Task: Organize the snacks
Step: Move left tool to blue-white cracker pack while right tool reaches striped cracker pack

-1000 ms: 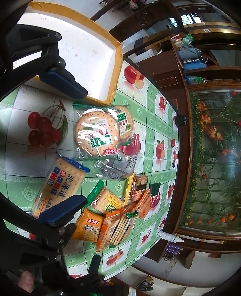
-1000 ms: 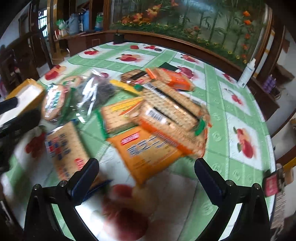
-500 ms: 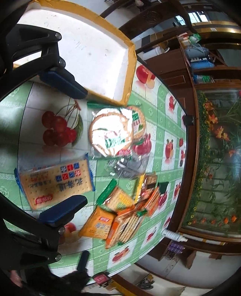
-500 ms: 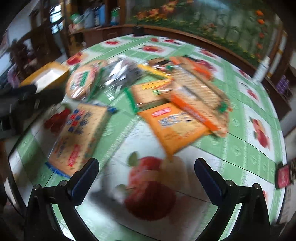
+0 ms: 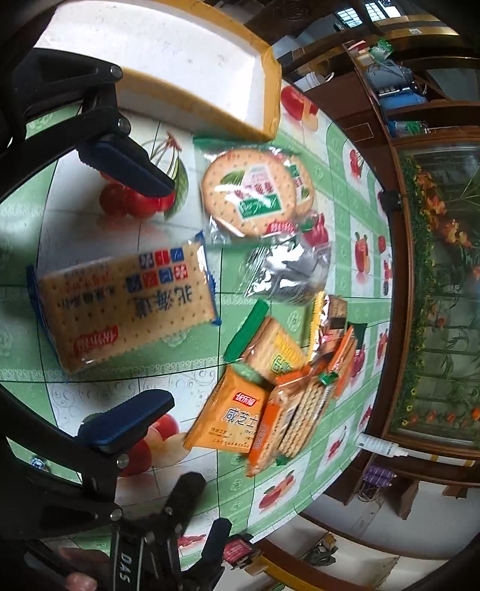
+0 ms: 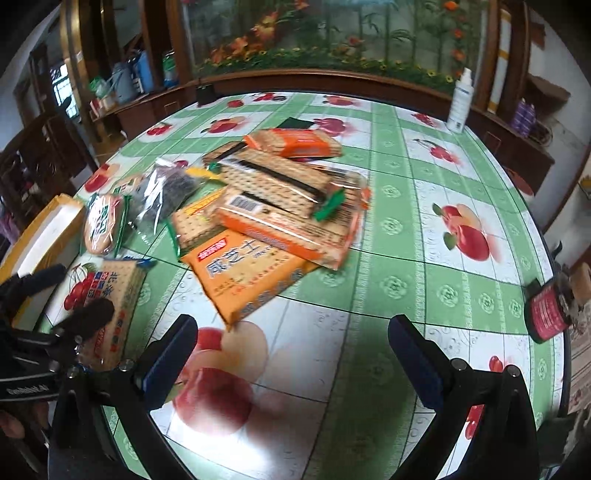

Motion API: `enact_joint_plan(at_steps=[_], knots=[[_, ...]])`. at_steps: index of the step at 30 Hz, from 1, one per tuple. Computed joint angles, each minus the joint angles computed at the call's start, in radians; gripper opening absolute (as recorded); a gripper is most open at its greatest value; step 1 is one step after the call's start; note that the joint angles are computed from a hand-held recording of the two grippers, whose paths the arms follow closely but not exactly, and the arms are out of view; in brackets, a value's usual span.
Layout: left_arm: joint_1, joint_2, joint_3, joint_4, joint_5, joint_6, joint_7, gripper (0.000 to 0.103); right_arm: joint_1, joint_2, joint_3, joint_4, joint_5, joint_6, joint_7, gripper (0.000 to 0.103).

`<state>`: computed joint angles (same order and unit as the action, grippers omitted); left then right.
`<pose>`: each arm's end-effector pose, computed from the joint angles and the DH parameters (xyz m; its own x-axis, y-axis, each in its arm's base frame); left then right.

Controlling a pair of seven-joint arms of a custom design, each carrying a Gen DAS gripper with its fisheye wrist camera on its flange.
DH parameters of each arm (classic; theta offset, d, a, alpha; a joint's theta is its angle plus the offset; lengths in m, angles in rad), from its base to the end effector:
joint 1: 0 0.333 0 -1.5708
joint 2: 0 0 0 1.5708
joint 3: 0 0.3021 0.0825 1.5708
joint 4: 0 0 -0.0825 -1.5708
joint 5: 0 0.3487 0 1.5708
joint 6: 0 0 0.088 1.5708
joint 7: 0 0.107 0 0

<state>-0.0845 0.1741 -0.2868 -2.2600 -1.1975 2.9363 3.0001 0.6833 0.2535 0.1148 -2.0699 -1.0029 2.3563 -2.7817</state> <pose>0.5073 -0.1311 0.3276 -0.6220 -0.7812 0.0536 -0.6305 0.4590 -0.6259 0.4019 0.3933 0.3277 -0.3888 -0.9206 -0.0363 -0.7077 0.3236 -0.6280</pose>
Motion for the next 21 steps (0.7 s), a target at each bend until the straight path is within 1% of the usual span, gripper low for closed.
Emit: enact_joint_plan(at_steps=[3, 8, 11, 13, 15, 18, 19, 21], knots=[[-0.011, 0.014, 0.000, 0.000, 0.043, 0.020, -0.047, 0.103, 0.000, -0.018, -0.001, -0.024, -0.017, 0.010, 0.030, 0.102], [-0.004, 0.031, -0.013, 0.000, 0.106, 0.038, -0.106, 0.103, -0.024, -0.037, -0.007, -0.034, -0.065, 0.034, 0.004, 0.102], [0.003, 0.037, -0.013, -0.001, 0.172, 0.026, -0.166, 0.103, -0.060, -0.052, -0.022, -0.050, -0.137, 0.110, -0.013, 0.102], [0.014, 0.037, -0.016, -0.001, 0.206, 0.003, -0.194, 0.103, -0.089, -0.046, -0.031, -0.042, -0.167, 0.159, -0.054, 0.102], [0.019, 0.039, -0.022, -0.001, 0.230, 0.001, -0.211, 0.103, -0.113, -0.035, -0.043, -0.029, -0.206, 0.211, -0.098, 0.102], [0.022, 0.043, -0.032, -0.006, 0.257, 0.027, -0.230, 0.103, -0.147, -0.004, -0.061, 0.011, -0.214, 0.268, -0.208, 0.102], [0.027, 0.044, -0.036, -0.005, 0.265, 0.022, -0.238, 0.103, -0.154, 0.002, -0.067, 0.017, -0.217, 0.284, -0.227, 0.102], [0.032, 0.046, -0.036, -0.003, 0.287, 0.008, -0.265, 0.103, -0.178, 0.024, -0.081, 0.037, -0.201, 0.346, -0.293, 0.102]])
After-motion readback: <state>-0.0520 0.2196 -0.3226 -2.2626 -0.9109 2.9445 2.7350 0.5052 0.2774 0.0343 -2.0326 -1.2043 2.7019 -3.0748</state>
